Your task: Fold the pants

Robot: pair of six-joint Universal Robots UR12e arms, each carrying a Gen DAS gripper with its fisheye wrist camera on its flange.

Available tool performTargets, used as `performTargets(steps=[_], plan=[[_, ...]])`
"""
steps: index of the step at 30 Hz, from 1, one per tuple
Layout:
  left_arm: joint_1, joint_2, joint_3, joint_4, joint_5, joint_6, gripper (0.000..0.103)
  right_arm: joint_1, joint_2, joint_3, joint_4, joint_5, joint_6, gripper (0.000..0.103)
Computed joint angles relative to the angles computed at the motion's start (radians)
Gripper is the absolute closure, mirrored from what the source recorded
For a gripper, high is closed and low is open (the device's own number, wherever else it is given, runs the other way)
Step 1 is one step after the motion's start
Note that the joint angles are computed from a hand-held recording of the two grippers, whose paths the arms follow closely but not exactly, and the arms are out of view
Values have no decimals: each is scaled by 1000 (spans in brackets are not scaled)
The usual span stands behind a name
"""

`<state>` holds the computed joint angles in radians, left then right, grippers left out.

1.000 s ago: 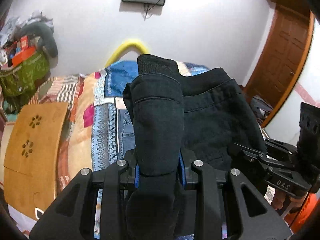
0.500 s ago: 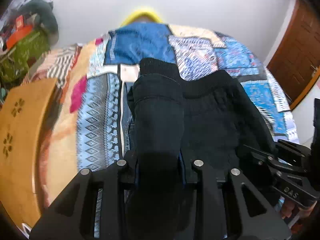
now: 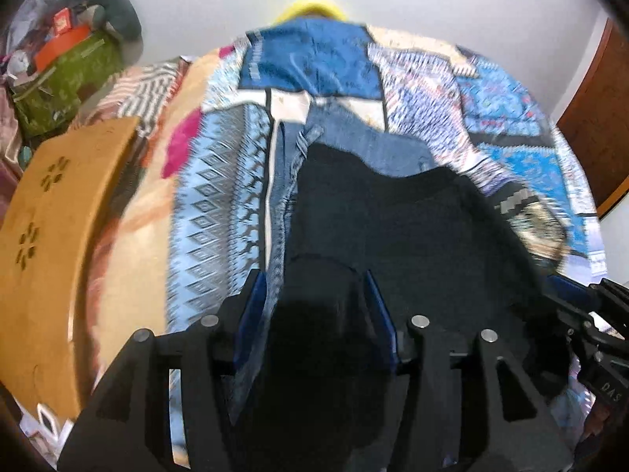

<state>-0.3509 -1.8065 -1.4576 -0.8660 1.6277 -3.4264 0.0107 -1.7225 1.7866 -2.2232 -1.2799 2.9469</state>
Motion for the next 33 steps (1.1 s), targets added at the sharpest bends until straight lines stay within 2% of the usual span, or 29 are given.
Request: performTargets(steps=[3,6,9,10,12,15,19,24,27,29,30,32,33], plan=[[-12,63,-32,12,31,-5,52,-30,-65,25,-30,65,-1,75],[-31,136,-79,76,51,22,52,-63,-136,42,-64,142,-4,75],[-82,205,-108,120,165,46,51,-96,-209,58,-120,209,8,75],[-96,223,-117,142,188,55,51,-119,-245,65,-136,258,21,75],[-123,264,-135,183,217,64,50,-157,-295,75,-159,341,47,75],[-162,308,-148,222,249,70,50,-192,-365,88,-204,409,81,75],[-234,365,-168,302,324,91,50,-244,-452,109,-255,479,113,75],[-326,423,-197,398,401,114,50,-278,-544,132,-296,491,128,75],[-371,448,-217,447,436,121,40,-318,-587,139,-264,537,122,75],[-399,463,-233,484,457,119,28,-322,-605,144,-269,526,118,74],[-410,467,-239,494,471,117,26,-326,-615,148,-271,526,115,69],[-437,474,-245,503,509,118,14,-323,-628,153,-275,507,115,57],[-450,473,-246,506,534,118,10,-320,-633,157,-285,495,120,46]])
